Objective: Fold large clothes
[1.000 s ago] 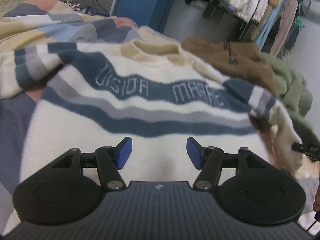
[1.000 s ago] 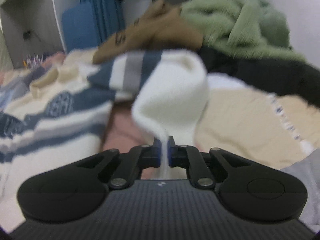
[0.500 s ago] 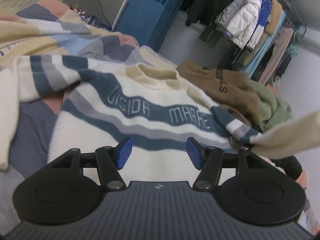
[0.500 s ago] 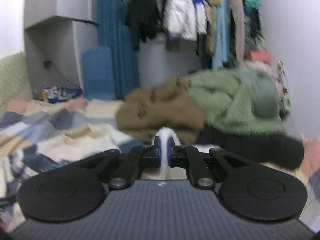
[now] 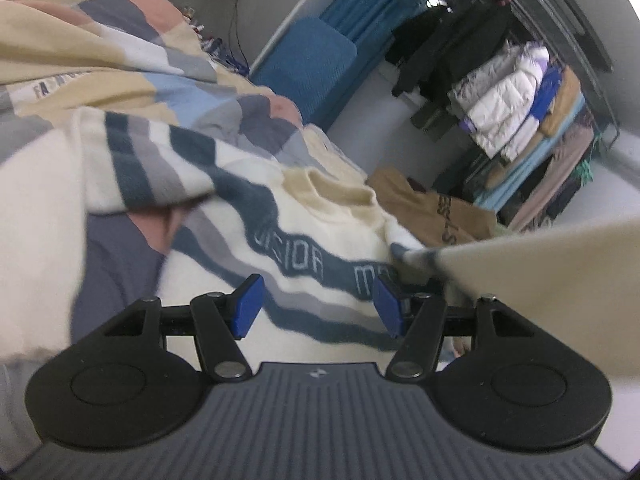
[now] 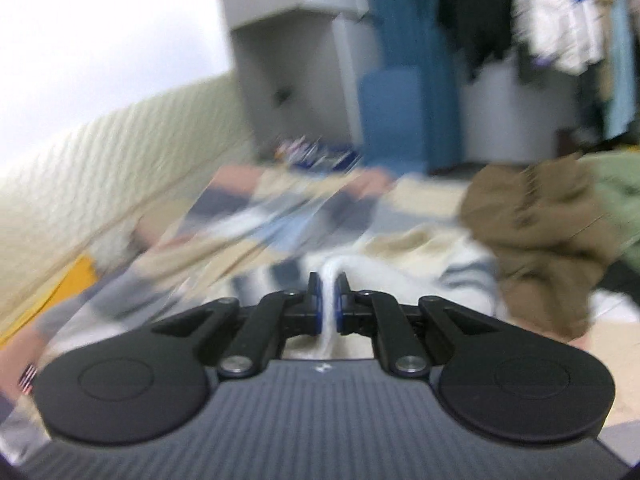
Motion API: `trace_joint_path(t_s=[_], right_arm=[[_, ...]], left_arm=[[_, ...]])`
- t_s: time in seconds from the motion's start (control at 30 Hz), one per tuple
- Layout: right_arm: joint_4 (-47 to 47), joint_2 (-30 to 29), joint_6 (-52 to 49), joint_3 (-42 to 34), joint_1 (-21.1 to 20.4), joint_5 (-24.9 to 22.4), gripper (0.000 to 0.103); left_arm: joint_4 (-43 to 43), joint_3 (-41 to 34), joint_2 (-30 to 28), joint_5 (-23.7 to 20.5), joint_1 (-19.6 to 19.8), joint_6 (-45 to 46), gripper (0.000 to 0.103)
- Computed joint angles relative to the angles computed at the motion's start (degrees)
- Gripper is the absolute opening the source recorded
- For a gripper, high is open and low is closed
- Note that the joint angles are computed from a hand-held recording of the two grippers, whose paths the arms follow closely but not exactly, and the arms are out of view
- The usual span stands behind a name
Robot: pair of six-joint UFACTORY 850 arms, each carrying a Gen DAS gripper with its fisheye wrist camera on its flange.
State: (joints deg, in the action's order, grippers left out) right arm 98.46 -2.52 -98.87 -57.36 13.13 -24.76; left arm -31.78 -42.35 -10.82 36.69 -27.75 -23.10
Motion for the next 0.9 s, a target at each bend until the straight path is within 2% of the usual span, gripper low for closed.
trace_joint_path(t_s=[0.13,0.2,0.3,0.43,0.5,0.53,0.57,0.63,0.77,0.9], right_arm=[[-6.6,-3.9,6.7,0.0,4.9,0.8,0.009],[-6.2,-6.5,6.8,0.3,6.8,2.2,0.010],[-8.7,-11.9,12.0,-1.1,7.5,1.3,0.011],[-9.7,-16.0,15.7,-1.7,7.5,-0.8,0.012],[-14.7,-17.4,21.1,-2.7,6.8,-3.1,0.019],[-16.4,-17.9,22.7,-3.3,6.1,-4.5,0.035],[-15.7,-17.7,21.9,-3.0,5.4,-5.5,0.056],[-12.0,-16.8,16.7,-1.6,3.5,-7.1,0.070],[-9.4,-17.4,12.7,-2.5,-0.6,-9.8,0.068],[-5.4,-22.5,15.2,-7.9,-4.2,-7.5,0.068]], left_arm=[[2.2,2.5,2.0,0.2,1.8,-4.2,0.066],[3.3,3.4,2.5,0.1,2.6,-6.9,0.066],[5.5,3.9,2.6,0.1,3.5,-10.6,0.066],[3.8,2.7,1.7,-0.8,3.0,-8.0,0.066],[3.4,2.0,1.1,-1.6,2.6,-6.8,0.066],[3.4,1.7,0.8,-2.0,2.4,-6.7,0.066],[3.8,1.4,0.6,-2.2,2.3,-6.8,0.066],[4.2,0.7,0.1,-2.7,1.9,-6.1,0.066],[2.4,-1.2,-1.3,-4.0,0.8,-2.4,0.066],[2.2,-3.1,-3.2,-5.4,0.1,-1.1,0.066]])
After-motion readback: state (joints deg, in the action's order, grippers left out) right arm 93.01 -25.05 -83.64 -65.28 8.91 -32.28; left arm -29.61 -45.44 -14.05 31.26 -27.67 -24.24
